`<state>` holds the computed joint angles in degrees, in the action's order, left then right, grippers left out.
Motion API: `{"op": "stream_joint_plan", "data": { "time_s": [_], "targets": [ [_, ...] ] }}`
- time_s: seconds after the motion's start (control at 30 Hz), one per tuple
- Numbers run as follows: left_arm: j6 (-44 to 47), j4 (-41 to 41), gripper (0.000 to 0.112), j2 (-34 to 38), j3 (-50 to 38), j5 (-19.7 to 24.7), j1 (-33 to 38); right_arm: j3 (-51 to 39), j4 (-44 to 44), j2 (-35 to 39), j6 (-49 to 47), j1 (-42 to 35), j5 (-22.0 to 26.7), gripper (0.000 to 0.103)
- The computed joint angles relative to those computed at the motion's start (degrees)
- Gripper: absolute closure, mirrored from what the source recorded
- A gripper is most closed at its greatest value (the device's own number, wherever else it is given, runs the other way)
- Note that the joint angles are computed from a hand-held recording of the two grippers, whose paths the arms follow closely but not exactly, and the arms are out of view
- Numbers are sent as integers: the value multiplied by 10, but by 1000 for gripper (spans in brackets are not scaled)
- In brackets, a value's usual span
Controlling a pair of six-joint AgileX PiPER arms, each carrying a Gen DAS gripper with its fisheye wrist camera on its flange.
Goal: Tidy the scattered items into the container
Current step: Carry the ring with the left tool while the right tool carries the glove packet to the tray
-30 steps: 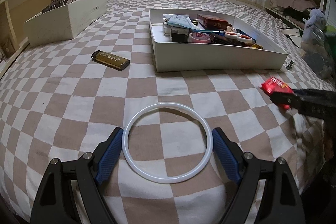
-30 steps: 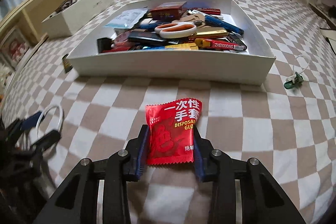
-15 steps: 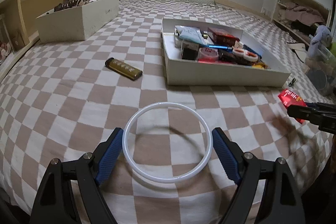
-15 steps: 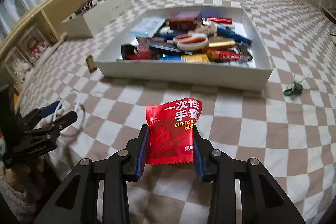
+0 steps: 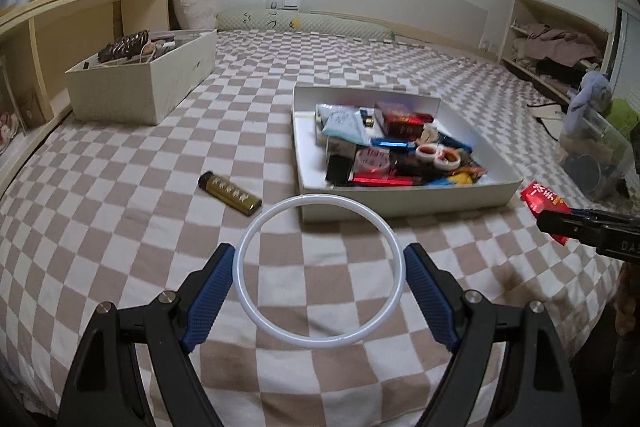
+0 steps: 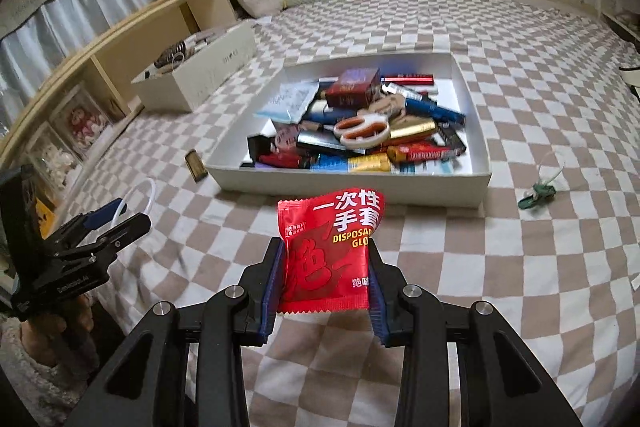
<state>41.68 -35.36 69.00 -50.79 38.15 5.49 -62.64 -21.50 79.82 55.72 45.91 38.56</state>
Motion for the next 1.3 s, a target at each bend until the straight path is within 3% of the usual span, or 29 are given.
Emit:
{"op": "stream_joint_plan", "data": {
  "time_s": [0.37,0.53,0.7,0.8,0.93,1.2,1.27,1.3],
  "targets": [
    [-16,-4,27,80,-110,-10,-43,-80,31,36,-113,-92,1,65],
    [-34,1,27,121,-156,-17,-68,-145,123,86,-245,-165,-5,65],
    [-61,27,27,156,-186,-28,-98,-251,214,165,-363,-232,28,65],
    [-77,42,27,172,-199,-33,-113,-345,234,229,-395,-257,73,65],
    [-99,64,27,197,-217,-37,-130,-455,233,304,-408,-277,128,65],
    [-120,79,27,235,-248,-32,-146,-563,229,386,-410,-301,155,65],
    [-122,81,27,243,-252,-30,-148,-590,251,411,-421,-311,171,60],
    [-124,83,27,246,-255,-29,-150,-603,264,422,-424,-316,179,51]
  ]
}}
